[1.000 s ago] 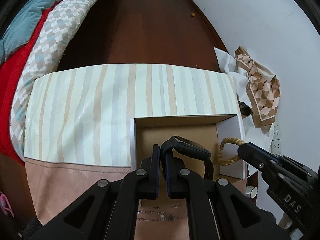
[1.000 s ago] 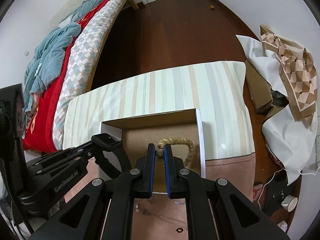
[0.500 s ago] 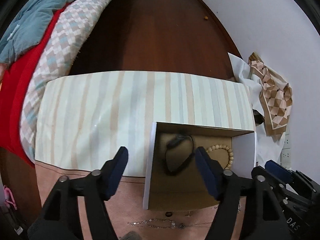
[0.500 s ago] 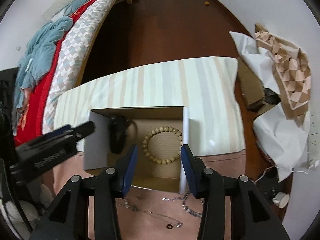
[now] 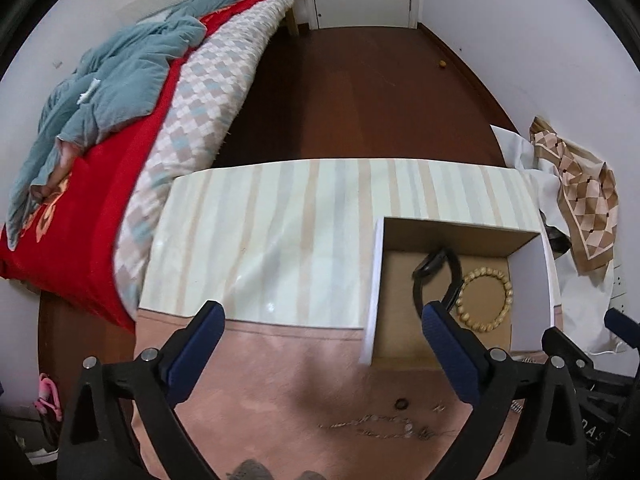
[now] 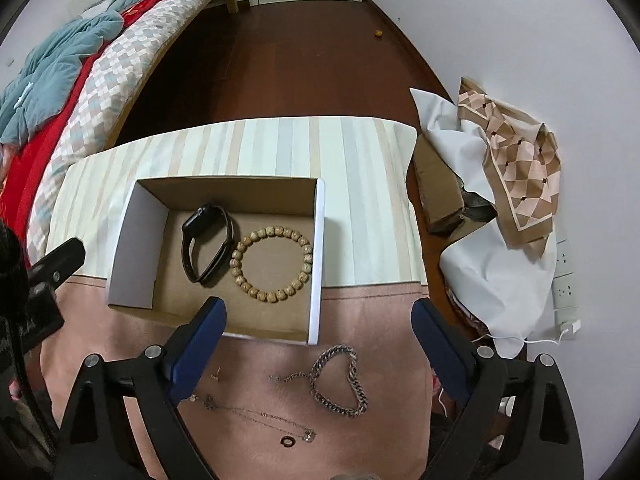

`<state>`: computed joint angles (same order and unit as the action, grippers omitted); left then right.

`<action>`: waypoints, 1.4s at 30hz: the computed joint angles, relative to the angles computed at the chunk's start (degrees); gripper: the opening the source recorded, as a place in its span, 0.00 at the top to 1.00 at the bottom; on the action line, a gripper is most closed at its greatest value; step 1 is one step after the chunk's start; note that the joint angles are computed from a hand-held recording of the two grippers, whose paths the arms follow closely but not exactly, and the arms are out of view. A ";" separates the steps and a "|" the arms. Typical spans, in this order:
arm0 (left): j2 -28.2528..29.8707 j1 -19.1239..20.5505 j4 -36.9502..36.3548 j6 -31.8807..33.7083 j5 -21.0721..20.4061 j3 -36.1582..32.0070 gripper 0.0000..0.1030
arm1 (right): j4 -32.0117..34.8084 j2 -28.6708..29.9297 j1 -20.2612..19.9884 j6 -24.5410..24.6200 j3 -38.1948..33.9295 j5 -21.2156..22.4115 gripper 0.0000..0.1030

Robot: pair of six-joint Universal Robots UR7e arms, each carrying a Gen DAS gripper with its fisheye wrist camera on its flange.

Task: Organize jewelry
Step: 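Withdraw both open tools from the box back over the table, then grasp the silver curb chain bracelet with the right tool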

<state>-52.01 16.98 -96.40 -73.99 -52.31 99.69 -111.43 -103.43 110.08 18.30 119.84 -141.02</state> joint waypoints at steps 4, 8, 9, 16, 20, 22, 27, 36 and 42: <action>-1.15 -1.81 1.48 -1.55 0.42 0.78 0.02 | 0.73 -0.64 1.99 1.84 0.75 -0.83 0.02; -2.72 -3.69 2.62 -3.40 0.09 1.45 0.02 | 2.73 -1.54 4.75 4.71 0.78 -1.94 0.02; -3.07 -4.24 3.12 -3.91 0.28 1.55 0.02 | 3.46 -1.92 5.64 5.47 0.69 -2.21 0.02; -5.62 -8.48 6.13 -7.42 0.80 1.85 0.02 | 10.61 -3.73 12.99 12.16 -0.98 -5.28 0.01; -6.80 -10.93 8.82 -9.74 1.43 1.55 0.02 | 15.21 -4.43 17.42 16.88 -2.24 -6.89 0.00; -7.46 -11.83 9.80 -10.69 1.39 1.55 0.02 | 17.88 -4.48 19.45 19.51 -3.19 -7.60 0.00; -8.95 -14.13 12.84 -13.30 1.60 1.27 0.02 | 23.98 -4.34 24.21 26.05 -5.46 -8.37 0.00; -11.41 -16.75 16.44 -17.58 1.81 2.01 0.02 | 26.47 -4.63 28.68 31.00 -6.42 -7.01 0.00; -12.41 -17.08 19.58 -21.82 0.37 5.78 0.02 | 20.65 -11.26 25.01 29.45 -0.90 -3.27 0.00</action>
<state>-64.42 -0.09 -76.82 -95.81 -51.94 105.47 -90.78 -114.68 135.09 47.75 118.94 -144.29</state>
